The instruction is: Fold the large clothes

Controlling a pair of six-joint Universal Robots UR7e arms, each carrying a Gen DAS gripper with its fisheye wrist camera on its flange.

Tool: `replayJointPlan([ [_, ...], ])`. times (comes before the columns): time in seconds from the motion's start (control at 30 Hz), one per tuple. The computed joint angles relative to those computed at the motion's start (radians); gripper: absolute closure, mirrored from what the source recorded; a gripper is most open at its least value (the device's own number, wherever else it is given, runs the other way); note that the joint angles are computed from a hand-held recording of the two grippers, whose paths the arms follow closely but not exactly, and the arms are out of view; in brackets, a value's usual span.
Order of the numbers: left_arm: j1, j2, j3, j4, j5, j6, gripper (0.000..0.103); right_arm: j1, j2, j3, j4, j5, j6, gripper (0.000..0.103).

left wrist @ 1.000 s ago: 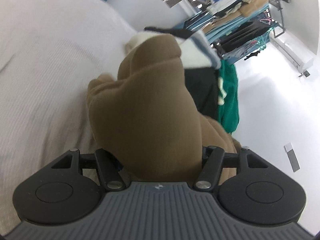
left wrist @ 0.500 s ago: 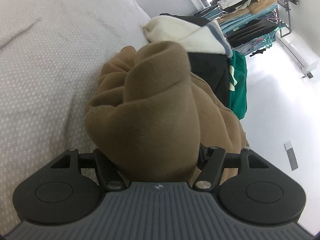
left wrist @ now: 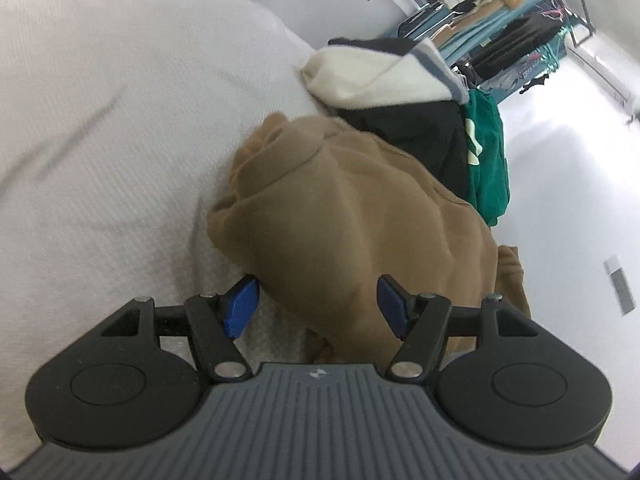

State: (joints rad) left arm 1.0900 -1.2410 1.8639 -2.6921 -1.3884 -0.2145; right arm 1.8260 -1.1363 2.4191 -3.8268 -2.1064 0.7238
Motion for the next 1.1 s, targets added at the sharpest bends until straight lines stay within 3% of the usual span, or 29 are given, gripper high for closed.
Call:
replayJointPlan([
  [0.1, -0.053, -0.040, 0.022, -0.021, 0.079, 0.013, 0.034, 0.072, -0.043, -0.007, 0.057, -0.105, -0.034, 0.032],
  [0.2, -0.118, -0.069, 0.027, -0.015, 0.161, 0.047, 0.034, 0.155, -0.044, -0.049, 0.060, -0.229, -0.128, 0.032],
  [0.47, -0.292, -0.123, 0.033, 0.003, 0.331, 0.123, 0.034, 0.269, -0.028, -0.198, 0.084, -0.293, -0.366, 0.032],
  [0.67, -0.388, -0.151, 0.025, 0.031, 0.396, 0.129, 0.030, 0.354, 0.010, -0.309, 0.119, -0.366, -0.558, 0.032],
  [0.83, -0.455, -0.188, 0.046, 0.035, 0.440, 0.134, 0.021, 0.409, 0.035, -0.345, 0.121, -0.403, -0.659, 0.032],
  [1.1, -0.530, -0.241, 0.100, 0.063, 0.484, 0.106, 0.016, 0.485, 0.104, -0.388, 0.091, -0.458, -0.807, 0.032],
])
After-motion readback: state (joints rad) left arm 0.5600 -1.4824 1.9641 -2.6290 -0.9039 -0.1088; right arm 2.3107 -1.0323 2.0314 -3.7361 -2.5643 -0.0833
